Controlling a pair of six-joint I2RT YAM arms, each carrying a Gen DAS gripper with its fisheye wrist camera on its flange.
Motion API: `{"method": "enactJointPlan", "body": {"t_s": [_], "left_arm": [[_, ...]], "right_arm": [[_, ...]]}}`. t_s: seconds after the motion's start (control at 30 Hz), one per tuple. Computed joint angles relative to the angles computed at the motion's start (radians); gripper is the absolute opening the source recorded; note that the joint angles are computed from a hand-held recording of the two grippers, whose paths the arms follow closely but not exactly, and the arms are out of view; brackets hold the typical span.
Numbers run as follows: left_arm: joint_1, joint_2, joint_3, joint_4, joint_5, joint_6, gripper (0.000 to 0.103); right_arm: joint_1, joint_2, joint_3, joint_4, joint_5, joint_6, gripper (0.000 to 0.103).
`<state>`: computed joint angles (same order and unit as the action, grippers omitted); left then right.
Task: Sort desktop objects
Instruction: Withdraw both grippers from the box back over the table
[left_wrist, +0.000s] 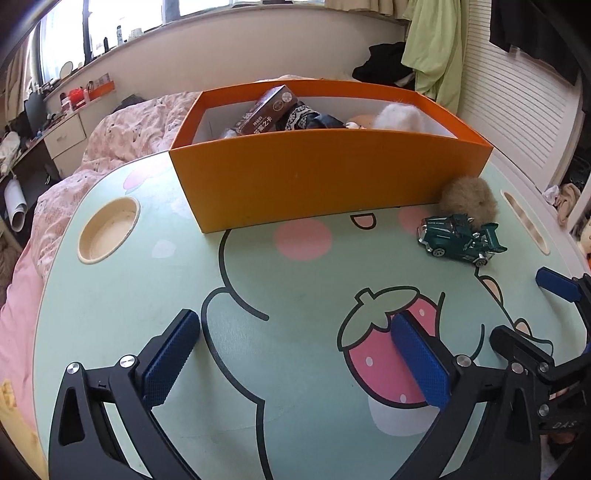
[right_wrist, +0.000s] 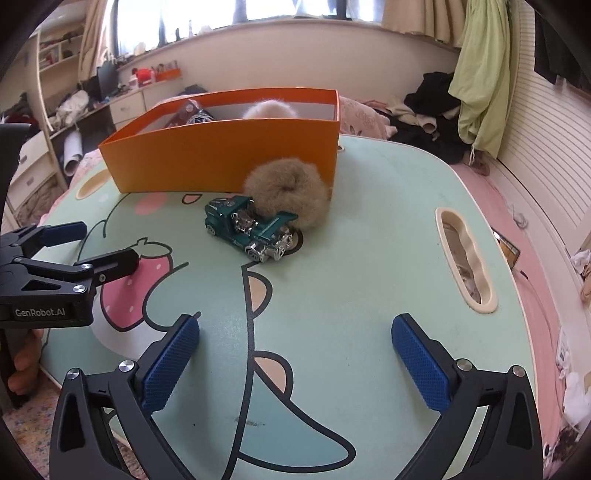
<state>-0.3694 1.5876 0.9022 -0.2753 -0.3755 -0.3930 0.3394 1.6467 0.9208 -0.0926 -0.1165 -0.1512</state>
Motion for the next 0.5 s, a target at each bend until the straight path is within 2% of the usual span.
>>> {"method": "enactJointPlan", "body": {"t_s": [0.5], "left_arm": [[-0.002, -0.008, -0.007, 0.008, 0.001, 0.005, 0.103]], "right_arm": [[-0.022, 0.031, 0.015, 0.019, -0.021, -0.021, 0.103]]}}
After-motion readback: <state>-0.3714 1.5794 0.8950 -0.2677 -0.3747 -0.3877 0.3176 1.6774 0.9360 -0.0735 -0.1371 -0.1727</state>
